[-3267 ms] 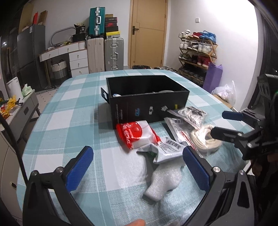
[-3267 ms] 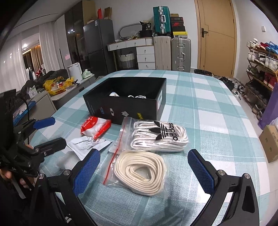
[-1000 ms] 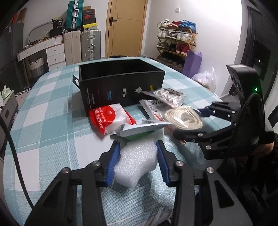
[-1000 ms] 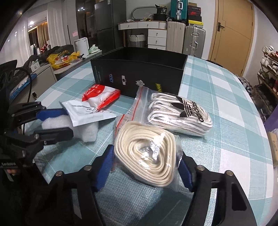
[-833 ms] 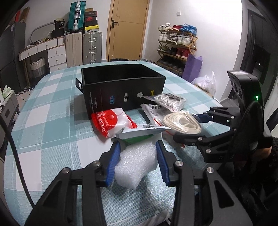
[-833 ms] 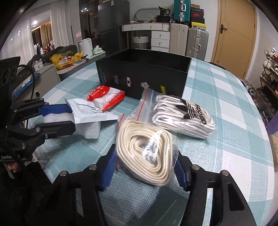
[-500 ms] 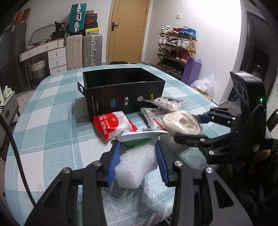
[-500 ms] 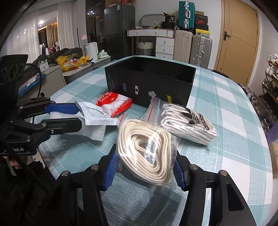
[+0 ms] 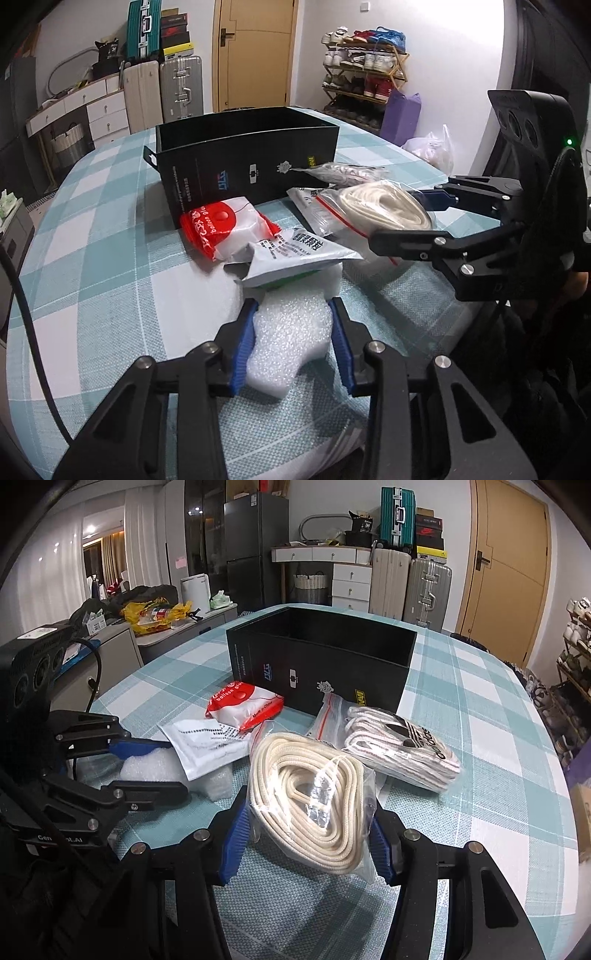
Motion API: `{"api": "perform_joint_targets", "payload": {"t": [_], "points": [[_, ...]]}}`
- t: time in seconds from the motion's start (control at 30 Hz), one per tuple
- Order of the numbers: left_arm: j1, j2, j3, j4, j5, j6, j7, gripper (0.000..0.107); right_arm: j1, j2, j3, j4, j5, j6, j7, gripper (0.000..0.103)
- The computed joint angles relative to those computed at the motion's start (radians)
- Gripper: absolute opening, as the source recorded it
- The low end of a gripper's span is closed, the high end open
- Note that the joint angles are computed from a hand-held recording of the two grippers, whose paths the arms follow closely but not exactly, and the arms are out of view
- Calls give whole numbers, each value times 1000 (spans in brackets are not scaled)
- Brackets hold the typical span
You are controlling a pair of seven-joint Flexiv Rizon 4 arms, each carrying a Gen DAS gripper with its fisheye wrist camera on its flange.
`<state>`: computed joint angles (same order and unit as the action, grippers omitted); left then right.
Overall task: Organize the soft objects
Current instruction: 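Grasp white foam sheet with left gripper while right gripper grasps bagged cream rope, then lift foam sheet into black box with left gripper while right carries rope bag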
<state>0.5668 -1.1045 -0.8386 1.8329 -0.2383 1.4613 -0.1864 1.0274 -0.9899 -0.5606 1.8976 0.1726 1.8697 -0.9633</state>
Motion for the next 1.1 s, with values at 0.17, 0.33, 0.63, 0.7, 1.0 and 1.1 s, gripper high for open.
{"api": "perform_joint_targets", "payload": {"t": [0.17, 0.33, 0.63, 0.7, 1.0, 1.1], "points": [[38, -7, -37, 16, -5, -33, 25, 36, 20, -9, -17, 6, 28, 38, -7, 57], [83, -15, -88, 45, -14, -43, 57, 36, 39, -18, -28, 6, 84, 87, -39, 57], [134, -35, -160, 63, -13, -24, 39, 36, 87, -28, -68, 9, 198, 123, -76, 57], [145, -42, -174, 64, -7, -21, 28, 36, 101, -31, -83, 14, 222, 127, -80, 57], [176, -83, -232, 56, 43, 23, -28, 36, 140, -30, -126, 24, 274, 128, -88, 57], [177, -95, -244, 43, 63, 39, -57, 36, 152, -30, -142, 29, 282, 125, -83, 57]]}}
